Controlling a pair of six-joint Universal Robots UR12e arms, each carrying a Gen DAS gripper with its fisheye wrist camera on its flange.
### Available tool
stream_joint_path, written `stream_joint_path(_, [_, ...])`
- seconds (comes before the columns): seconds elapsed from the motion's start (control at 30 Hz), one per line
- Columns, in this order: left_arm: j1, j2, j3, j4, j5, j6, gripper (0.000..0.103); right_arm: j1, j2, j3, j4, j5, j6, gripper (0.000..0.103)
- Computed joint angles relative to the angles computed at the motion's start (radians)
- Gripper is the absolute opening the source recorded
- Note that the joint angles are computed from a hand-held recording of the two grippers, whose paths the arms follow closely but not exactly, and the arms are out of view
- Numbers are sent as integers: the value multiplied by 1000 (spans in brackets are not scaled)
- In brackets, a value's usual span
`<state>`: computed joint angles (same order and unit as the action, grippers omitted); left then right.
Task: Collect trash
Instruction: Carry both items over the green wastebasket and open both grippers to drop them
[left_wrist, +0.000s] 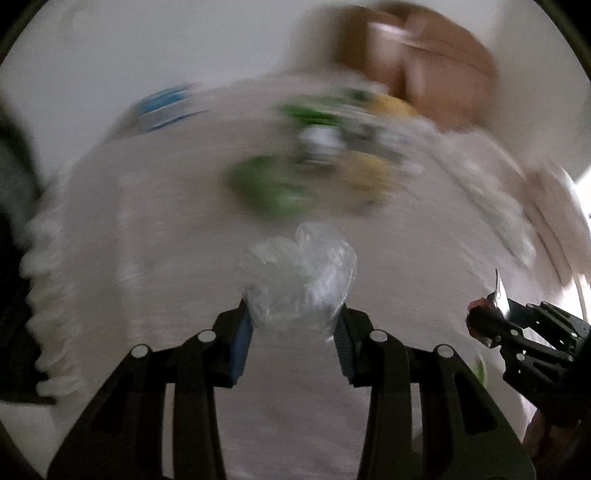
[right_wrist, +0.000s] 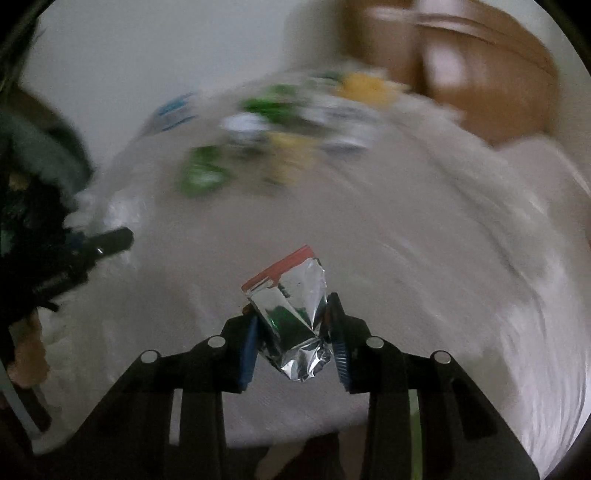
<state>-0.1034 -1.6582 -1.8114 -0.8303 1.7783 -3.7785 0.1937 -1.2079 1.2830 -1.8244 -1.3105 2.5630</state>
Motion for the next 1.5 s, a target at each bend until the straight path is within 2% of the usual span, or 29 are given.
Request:
stream_joint_path(0.03, [-13,-19,20,8,-20,39,39,-32,-19,19,-13,-36,34,36])
stream_joint_path(0.17, [-66,-104,116,29,-106,187,39,-107,-59,78,-48,-146,114,37])
stream_joint_path(0.23, [-97,-143,162,24,-121,237,39,-142,-68,113,-56,-219,169,37])
stream_joint_path(0.4, [-150,-227,275,-24,-166,354,39,-201,-57,171,-49,-282,267,37])
stream_joint_path(0.43, [-157,-236,289,-35,-173,367,39,-211,-54,179,-45,-291,280,40])
stream_joint_path(0.5, [-173,-257,320,-57,-192,399,39,-222,-56,199,-57,-313,308,67])
stream_joint_path(0.53, [-180,-268,334,-67,-199,413,39,-230,-61,211,-72,-332,328,87])
stream_joint_path(0.57, [-185,-275,345,-78,-208,426,39,-237,-64,216,-85,-335,340,94])
stream_joint_path(0.7, [-218,-326,410,-148,-252,499,39,-274,-70,216,-87,-316,383,97])
stream_joint_path(0.87, [-255,-390,490,-239,-319,599,39,-316,-79,224,-131,-381,402,100])
stream_joint_path(1.0, [-288,-437,547,-289,-323,683,39,-349,-88,222,-153,-420,422,100])
stream_joint_path(1.03, [-293,-447,562,-300,-327,699,41,-357,-90,222,-156,-426,430,100])
stream_joint_path(1.1, [-301,-457,577,-319,-342,723,55,-369,-92,222,-162,-432,440,100])
stream_joint_path(1.13, [-304,-460,583,-324,-346,733,72,-376,-94,224,-165,-435,449,100])
stream_joint_path(1.17, [-309,-460,584,-318,-340,739,83,-381,-94,224,-165,-435,452,100])
stream_joint_path(1.27, [-312,-461,587,-309,-346,750,92,-388,-96,225,-161,-438,461,100])
stream_joint_path(1.37, [-313,-463,591,-312,-336,745,93,-390,-97,225,-155,-440,452,100])
stream_joint_path(1.5, [-307,-460,590,-318,-306,698,94,-385,-95,222,-147,-444,436,100])
